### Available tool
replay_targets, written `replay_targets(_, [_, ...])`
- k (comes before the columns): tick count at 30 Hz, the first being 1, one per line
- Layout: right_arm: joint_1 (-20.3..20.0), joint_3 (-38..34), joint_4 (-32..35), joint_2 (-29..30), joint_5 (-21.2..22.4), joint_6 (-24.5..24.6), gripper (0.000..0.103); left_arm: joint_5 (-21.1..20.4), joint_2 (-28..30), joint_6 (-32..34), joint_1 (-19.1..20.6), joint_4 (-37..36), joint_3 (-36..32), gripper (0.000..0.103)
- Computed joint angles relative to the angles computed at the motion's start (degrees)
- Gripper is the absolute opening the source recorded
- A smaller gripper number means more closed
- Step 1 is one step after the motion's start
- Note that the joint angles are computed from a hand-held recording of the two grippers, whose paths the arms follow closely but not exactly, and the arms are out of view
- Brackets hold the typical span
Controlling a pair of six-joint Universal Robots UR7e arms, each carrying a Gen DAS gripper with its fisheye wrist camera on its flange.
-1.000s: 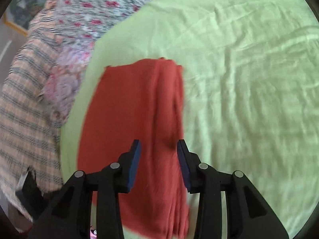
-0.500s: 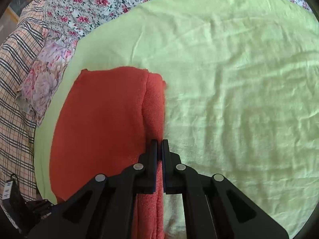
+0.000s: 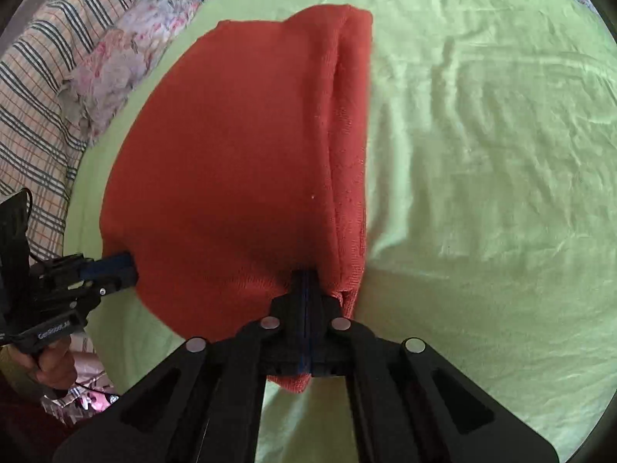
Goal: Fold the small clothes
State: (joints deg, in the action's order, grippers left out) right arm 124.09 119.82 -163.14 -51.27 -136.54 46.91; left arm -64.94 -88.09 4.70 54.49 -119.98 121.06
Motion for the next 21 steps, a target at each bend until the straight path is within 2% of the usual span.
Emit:
replay_targets(3, [0.65, -1.27, 3.51, 0.0, -1.38, 0.12, 0.0, -0.1, -0.42, 0.07, -0.24, 0.4, 0.11, 0.027])
replay_targets(6, [0.34, 1.49, -1.07, -1.24, 0.48, 1.19, 0.0, -0.75, -1.23, 0.23, 0.12, 1.19, 0.09, 0.028])
replay_targets(10, [1.14, 3.71, -0.32, -3.07, 0.83, 4.69, 0.0, -0.77, -2.22, -0.5, 0.01, 3.13, -0.35, 0.028])
replay_targets(11, [1.29, 3.45, 0.75, -3.18, 0.85, 5.88, 0.0, -0.68, -2.6, -0.93, -0.15, 3.94, -0.56, 0.029])
replay_targets(13, [1.9, 2.91, 7.07, -4.27, -0.28, 10.31, 0.001, -1.02, -3.72, -1.97, -0.57, 5.41, -0.99, 0.029])
replay_targets(14, [2.11, 3.16, 7.52, -4.97, -0.03, 11.36, 0.001, -1.0, -4.4, -2.33, -0.89, 5.71, -1.04, 0.032])
replay_targets(16, [2.86, 4.17, 4.83, -5.9, -0.13, 11.94, 0.002, -0.47, -5.85, -3.14, -1.48, 6.18, -1.24, 0.038])
replay_targets(17, [4.22, 4.12, 3.94, -6.39, -1.67, 12.03, 0.003, -0.2, -6.49, -3.87, -1.72, 6.47, -1.54, 0.038])
replay_targets(21, [5.54, 3.7, -0.41, -6.1, -2.98, 9.77, 0.003, 0.53, -6.74, -5.04, -1.79, 6.14, -2.8, 0.038])
